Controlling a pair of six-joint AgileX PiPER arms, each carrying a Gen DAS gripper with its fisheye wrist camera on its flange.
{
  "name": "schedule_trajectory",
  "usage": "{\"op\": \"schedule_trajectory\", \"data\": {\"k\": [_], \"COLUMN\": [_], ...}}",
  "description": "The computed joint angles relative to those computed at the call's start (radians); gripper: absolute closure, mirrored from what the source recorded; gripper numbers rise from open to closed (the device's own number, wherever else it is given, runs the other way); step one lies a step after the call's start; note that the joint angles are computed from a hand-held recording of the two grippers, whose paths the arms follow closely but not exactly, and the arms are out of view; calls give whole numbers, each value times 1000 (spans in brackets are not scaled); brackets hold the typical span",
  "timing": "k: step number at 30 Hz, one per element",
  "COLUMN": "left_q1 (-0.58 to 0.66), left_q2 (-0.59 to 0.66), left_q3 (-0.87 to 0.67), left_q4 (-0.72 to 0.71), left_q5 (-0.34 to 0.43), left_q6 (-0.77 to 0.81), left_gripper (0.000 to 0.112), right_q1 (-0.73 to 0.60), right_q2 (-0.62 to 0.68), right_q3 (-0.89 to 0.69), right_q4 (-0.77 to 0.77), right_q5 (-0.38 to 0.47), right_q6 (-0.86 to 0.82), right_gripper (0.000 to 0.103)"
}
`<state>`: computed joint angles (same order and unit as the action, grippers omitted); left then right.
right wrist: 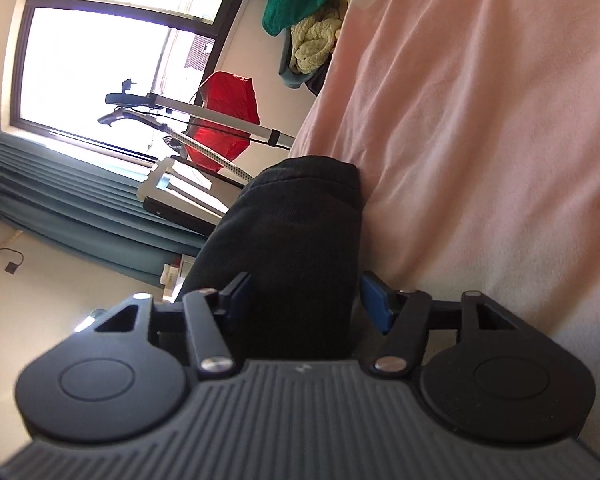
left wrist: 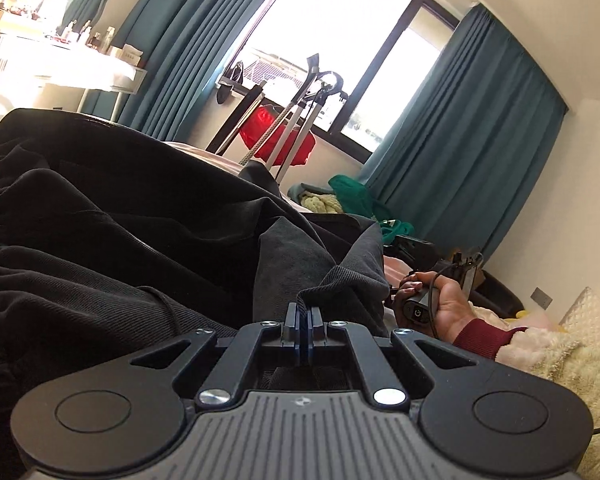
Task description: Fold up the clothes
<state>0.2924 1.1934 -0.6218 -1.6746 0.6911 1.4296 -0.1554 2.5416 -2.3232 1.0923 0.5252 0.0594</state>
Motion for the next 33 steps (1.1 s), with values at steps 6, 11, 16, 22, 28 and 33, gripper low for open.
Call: {"op": "schedule_trajectory", "data": {"k": [6, 11, 16, 22, 28, 33], "left_q1": [131, 156, 150, -75, -358, -503], "left_q2": [52, -24, -174, -282, -356, -377], "left_q3": [-38, -18, 50, 77, 96, 88], "left_q4": [61, 90, 136, 232, 476, 812], "left_q5": [194, 258, 297, 104, -207, -351], "left_q6": [-97, -109, -60, -112, -374, -743], "left_gripper": [109, 109, 109, 109, 109, 109], "right_q1": [-20, -125, -343, -769, -958, -934], "right_q2": [-212, -595, -949, -1140, -1100, -1128], "right_q3": [175, 629, 1056, 1402, 1551, 1603], "right_q4": [-18, 214, 394, 307, 271, 295], "right_q5": [-7, -52, -4, 311, 543, 526], "right_q6": [-212, -568, -736, -609, -633, -561], "right_gripper": [98, 99, 99, 98, 96, 90]}}
